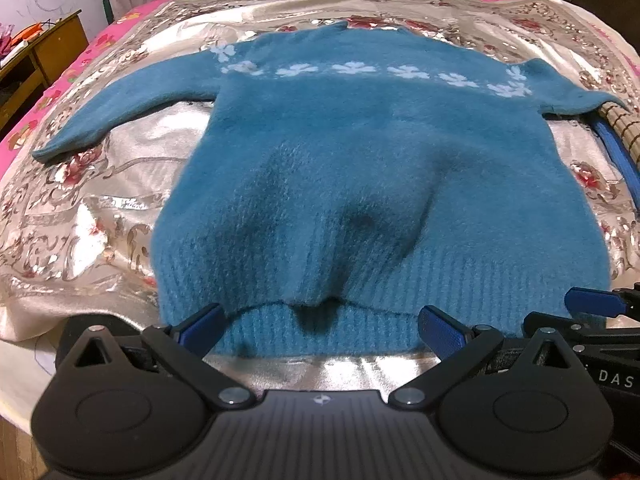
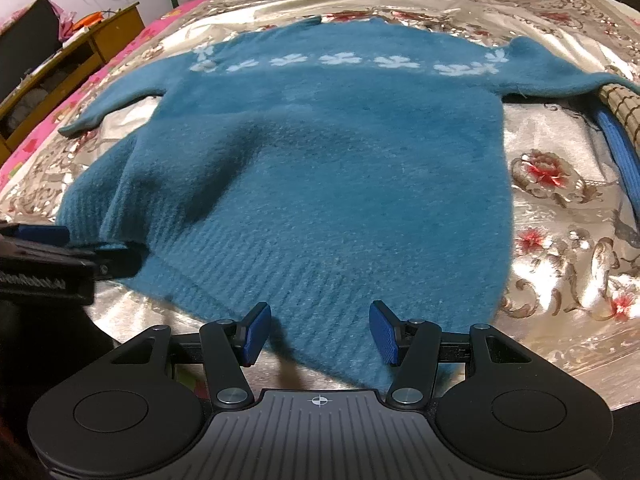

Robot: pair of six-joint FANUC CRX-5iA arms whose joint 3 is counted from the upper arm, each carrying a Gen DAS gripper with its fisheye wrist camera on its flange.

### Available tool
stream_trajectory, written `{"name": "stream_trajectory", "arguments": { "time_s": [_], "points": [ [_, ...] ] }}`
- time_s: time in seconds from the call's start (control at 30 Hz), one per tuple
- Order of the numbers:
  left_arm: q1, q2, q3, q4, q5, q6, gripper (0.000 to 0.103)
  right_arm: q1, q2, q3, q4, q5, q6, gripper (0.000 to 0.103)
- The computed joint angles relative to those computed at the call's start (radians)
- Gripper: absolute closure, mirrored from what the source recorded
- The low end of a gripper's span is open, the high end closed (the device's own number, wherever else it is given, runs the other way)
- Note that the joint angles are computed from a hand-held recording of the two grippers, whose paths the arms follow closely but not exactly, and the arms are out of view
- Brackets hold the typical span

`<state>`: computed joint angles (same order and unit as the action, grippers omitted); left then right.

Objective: Fold small clothes
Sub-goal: 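Grasp the sweater hem with the right gripper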

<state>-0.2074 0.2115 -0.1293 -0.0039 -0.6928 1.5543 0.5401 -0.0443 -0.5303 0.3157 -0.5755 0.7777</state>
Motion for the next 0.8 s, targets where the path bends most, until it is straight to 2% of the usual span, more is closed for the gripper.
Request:
{"name": "stream_trajectory", "arguments": {
  "time_s": [0.13,0.27,0.47,0.5,0.53,0.6,0.67,0.7,0.73,0.8],
  "points": [
    [0.003,0.000,0.010,-0.004,0.020,-0.018,0.000,-0.004,-0.002,0.006,-0.002,-0.021,0.048,0.048],
    [0.012,-0.007,0.031,-0.064,0.015,-0.025,0.000,-0.005,-0.016,0.035,-0.088,-0.044,0.233,0.049],
    [0.069,-0.023,0.015,-0.046,-0.006,-0.032,0.000,0.001,0.039,0.109,-0.208,-0.079,0.458,0.051],
    [0.074,-0.025,0.008,-0.032,-0.009,-0.051,0.000,0.006,0.047,0.110,-0.200,-0.083,0.469,0.055],
    [0.074,-0.025,0.004,-0.027,-0.013,-0.072,0.000,0.011,0.051,0.102,-0.174,-0.082,0.461,0.065],
    [0.063,-0.021,0.012,-0.053,-0.018,-0.085,0.000,0.011,0.056,0.095,-0.134,-0.087,0.431,0.074],
    [0.059,-0.013,0.022,-0.065,-0.023,-0.101,0.000,-0.008,0.050,0.103,-0.151,-0.095,0.415,0.078],
    [0.062,-0.010,0.024,-0.063,-0.023,-0.114,0.000,-0.011,0.042,0.096,-0.140,-0.093,0.390,0.082],
    [0.063,-0.010,0.026,-0.065,-0.024,-0.123,0.000,-0.013,0.034,0.086,-0.124,-0.088,0.361,0.091],
    [0.060,-0.008,0.040,-0.104,-0.039,-0.120,0.000,-0.024,0.022,0.068,-0.088,-0.085,0.306,0.092]
  ]
}}
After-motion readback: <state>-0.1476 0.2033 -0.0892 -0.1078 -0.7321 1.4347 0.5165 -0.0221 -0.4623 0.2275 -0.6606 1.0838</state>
